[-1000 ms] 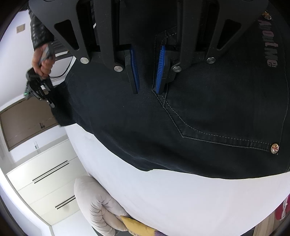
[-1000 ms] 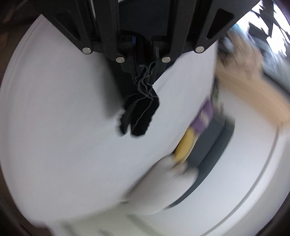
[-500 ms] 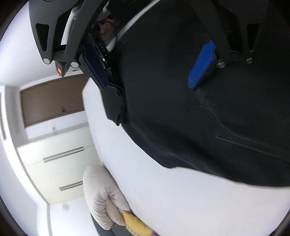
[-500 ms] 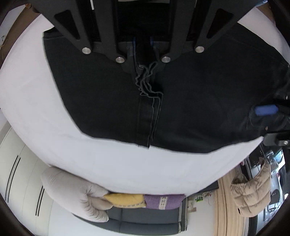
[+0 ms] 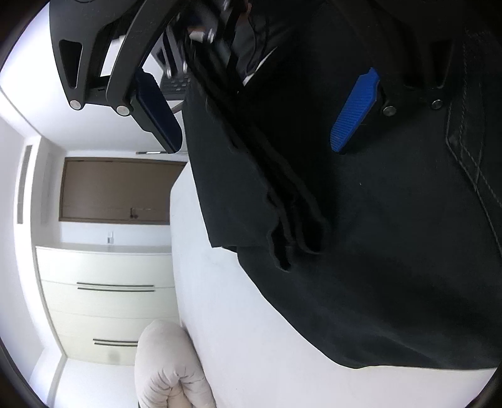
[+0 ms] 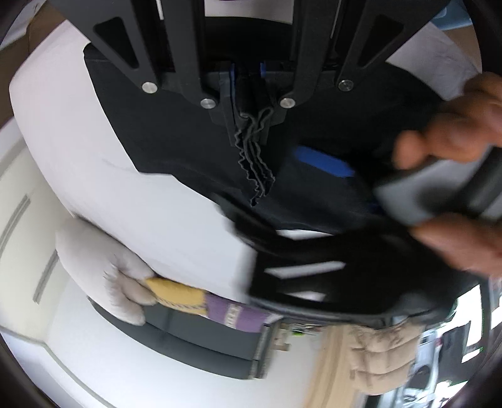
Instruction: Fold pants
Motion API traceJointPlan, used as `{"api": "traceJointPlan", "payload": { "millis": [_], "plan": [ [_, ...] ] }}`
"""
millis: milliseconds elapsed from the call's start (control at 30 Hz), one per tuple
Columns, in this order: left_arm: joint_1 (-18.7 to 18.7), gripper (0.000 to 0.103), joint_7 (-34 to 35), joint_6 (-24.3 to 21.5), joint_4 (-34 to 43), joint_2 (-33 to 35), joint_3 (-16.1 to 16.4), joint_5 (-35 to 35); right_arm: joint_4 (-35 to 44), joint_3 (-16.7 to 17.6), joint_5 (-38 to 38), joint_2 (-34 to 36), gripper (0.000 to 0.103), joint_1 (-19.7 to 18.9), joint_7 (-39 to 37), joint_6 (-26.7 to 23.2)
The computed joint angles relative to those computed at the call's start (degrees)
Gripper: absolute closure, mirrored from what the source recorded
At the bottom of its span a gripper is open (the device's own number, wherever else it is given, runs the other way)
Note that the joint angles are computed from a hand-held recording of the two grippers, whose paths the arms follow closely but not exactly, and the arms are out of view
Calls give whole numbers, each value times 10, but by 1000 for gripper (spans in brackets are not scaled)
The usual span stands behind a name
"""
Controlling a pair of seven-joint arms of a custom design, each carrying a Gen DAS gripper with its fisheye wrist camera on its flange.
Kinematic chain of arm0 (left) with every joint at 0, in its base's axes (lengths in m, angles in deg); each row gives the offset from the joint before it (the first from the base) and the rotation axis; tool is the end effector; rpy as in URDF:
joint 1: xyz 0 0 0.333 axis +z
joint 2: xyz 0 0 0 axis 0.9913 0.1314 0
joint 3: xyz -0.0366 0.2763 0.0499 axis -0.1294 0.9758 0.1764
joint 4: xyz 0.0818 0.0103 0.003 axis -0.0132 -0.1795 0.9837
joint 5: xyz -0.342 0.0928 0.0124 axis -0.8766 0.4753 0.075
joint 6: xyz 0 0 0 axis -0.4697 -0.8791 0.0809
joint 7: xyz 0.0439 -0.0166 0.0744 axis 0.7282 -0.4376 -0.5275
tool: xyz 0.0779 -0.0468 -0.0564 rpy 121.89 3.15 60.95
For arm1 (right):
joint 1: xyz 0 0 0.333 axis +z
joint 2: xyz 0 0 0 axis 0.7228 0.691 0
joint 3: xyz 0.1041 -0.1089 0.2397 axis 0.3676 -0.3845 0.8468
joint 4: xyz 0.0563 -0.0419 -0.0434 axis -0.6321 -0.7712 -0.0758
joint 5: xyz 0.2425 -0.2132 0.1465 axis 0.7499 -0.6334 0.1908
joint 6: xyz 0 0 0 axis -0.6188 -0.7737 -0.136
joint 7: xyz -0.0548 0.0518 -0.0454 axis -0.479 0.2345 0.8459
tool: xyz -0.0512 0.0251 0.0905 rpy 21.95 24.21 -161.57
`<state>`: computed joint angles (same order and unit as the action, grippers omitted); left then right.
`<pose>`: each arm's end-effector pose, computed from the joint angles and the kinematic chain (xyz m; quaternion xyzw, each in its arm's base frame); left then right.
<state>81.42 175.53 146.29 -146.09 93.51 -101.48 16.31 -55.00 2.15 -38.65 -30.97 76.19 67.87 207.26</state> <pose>0.5890 -0.1849 0.5190 0.6840 -0.5376 0.3633 0.3334 0.4431 0.3683 0.5782 -0.7871 0.4843 -0.2980 0.2389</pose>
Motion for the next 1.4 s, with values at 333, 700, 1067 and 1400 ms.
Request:
{"api": "traceJointPlan", "payload": {
  "millis": [333,700,1067,1400],
  "plan": [
    [18,93,23,-39,34,0,15,95,62,3,3,48,91,36,-53,-11],
    [18,93,11,-1,-41,-50,37,128,56,1,67,66,87,43,-119,8],
    [4,92,-45,50,-67,-95,51,252,-33,-22,601,-39,39,-35,-414,-8],
    [-40,92,45,58,-93,-100,29,257,78,-120,940,53,52,-185,-520,-216]
  ]
}}
